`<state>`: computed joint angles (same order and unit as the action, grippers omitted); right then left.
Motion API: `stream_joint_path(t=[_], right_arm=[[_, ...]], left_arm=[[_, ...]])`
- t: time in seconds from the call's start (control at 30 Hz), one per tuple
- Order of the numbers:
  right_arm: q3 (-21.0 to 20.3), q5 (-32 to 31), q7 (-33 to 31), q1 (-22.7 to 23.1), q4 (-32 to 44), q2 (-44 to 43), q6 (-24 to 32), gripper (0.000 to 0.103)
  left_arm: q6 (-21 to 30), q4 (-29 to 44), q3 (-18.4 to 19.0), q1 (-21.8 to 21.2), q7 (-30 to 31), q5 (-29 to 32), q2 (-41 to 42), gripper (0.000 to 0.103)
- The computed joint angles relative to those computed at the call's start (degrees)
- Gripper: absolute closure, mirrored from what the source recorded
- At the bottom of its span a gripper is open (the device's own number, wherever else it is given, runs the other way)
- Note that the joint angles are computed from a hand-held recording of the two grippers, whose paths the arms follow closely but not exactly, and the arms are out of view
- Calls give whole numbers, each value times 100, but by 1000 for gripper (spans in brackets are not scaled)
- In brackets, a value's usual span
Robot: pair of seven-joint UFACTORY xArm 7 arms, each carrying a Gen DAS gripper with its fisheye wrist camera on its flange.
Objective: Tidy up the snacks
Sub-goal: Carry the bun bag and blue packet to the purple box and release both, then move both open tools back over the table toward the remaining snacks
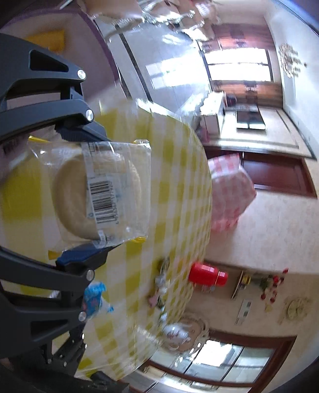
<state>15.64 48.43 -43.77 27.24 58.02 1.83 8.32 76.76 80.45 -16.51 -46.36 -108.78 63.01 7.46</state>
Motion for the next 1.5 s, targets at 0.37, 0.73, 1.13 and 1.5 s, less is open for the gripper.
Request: stream_joint_path(t=[0.37,0.73,1.13,1.5], right_arm=[[474,-915,192,696,445,358,354,43],[1201,-2367,1092,767,1224,1390,236,24],[1174,653,-726,-512,670,413,496,19],[-762,-2049,2656,-971,800,694,386,16]], left_arm=[[895,-1862,-520,633,87,-1405,-2122,35],[1368,-2451,-980,1397,94,-2511,-2783,5],[737,-2145,-1018,1661,342,-2238,-2131,2],[-711,-556,-636,1136,214,-1046,-789,2]])
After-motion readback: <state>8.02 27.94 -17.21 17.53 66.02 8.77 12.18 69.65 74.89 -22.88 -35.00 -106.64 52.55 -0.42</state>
